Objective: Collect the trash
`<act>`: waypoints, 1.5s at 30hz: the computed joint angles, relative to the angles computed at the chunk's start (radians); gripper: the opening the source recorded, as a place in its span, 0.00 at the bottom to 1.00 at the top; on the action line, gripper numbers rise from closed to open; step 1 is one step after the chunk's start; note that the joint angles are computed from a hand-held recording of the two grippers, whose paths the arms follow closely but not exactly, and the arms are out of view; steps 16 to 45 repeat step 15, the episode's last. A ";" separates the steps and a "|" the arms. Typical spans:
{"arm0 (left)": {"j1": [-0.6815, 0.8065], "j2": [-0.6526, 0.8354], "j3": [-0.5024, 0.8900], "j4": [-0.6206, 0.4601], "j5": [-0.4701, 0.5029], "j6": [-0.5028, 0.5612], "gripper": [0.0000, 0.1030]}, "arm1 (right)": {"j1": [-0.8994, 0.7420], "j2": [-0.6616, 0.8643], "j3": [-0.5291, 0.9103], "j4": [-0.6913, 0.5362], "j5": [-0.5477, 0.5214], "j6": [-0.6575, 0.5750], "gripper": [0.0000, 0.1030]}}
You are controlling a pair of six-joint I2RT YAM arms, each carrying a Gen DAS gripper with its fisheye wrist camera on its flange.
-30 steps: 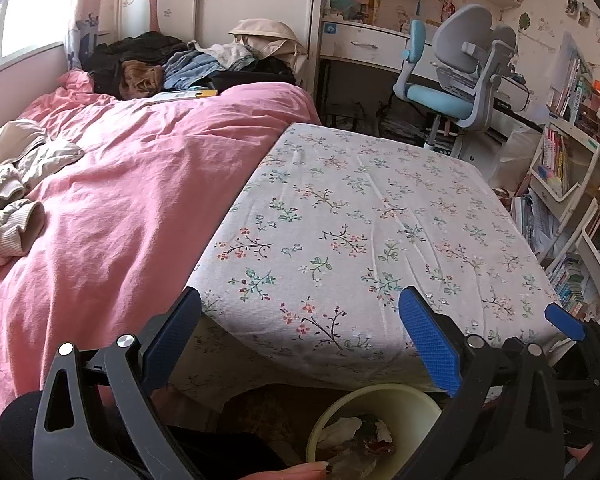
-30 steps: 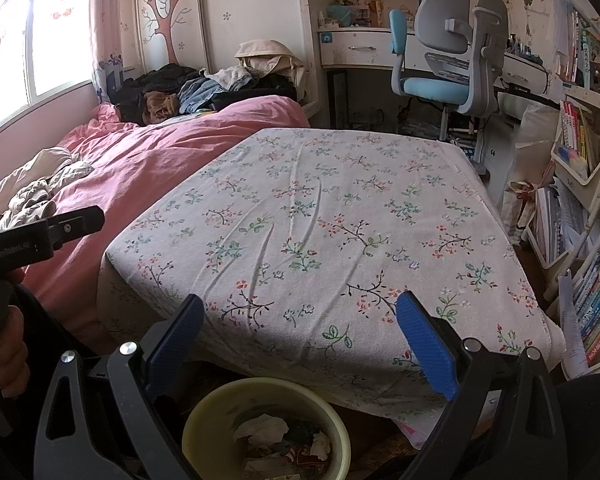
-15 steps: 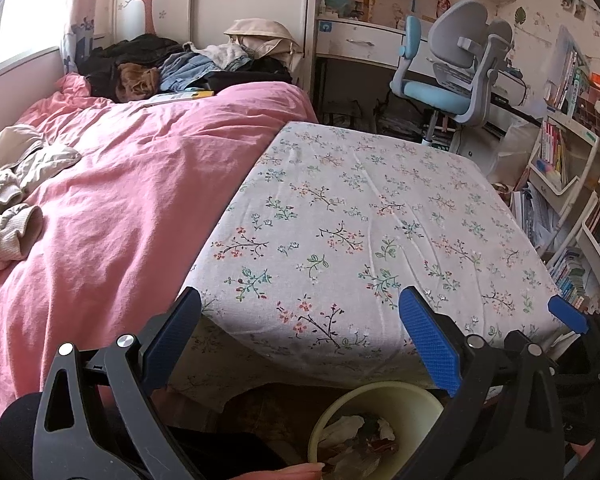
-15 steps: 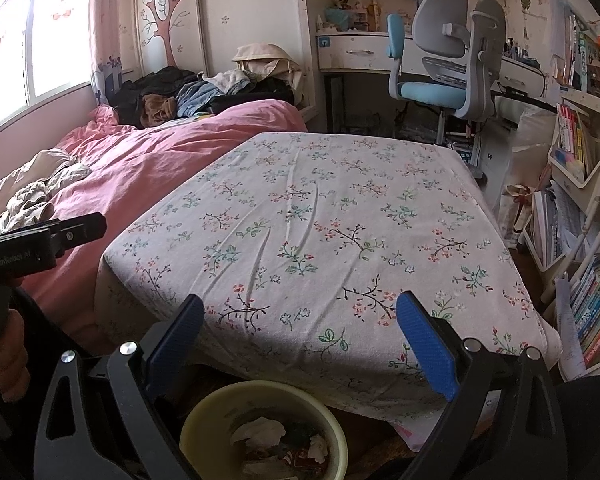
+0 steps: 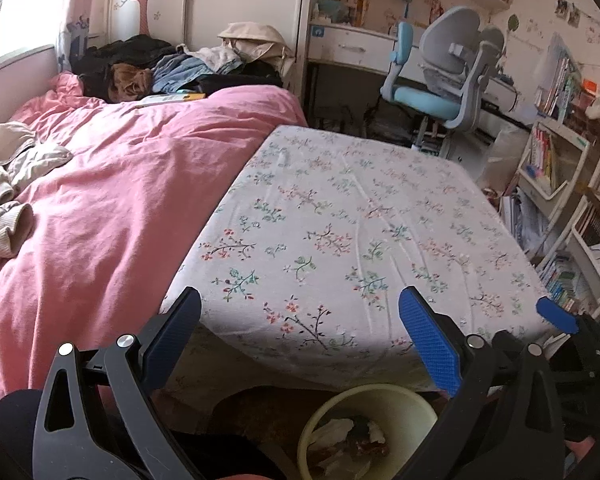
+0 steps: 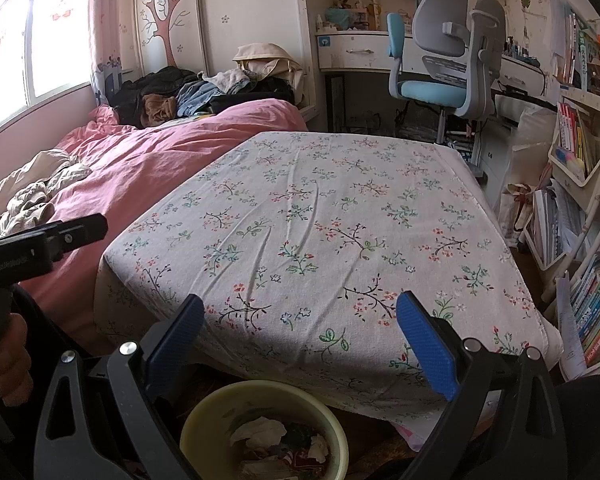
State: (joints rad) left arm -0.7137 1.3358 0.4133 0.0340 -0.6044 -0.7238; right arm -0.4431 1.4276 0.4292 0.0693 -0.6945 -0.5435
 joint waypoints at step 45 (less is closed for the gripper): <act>0.011 0.056 0.061 -0.077 0.057 0.038 0.93 | 0.028 -0.004 -0.013 0.017 0.036 0.015 0.90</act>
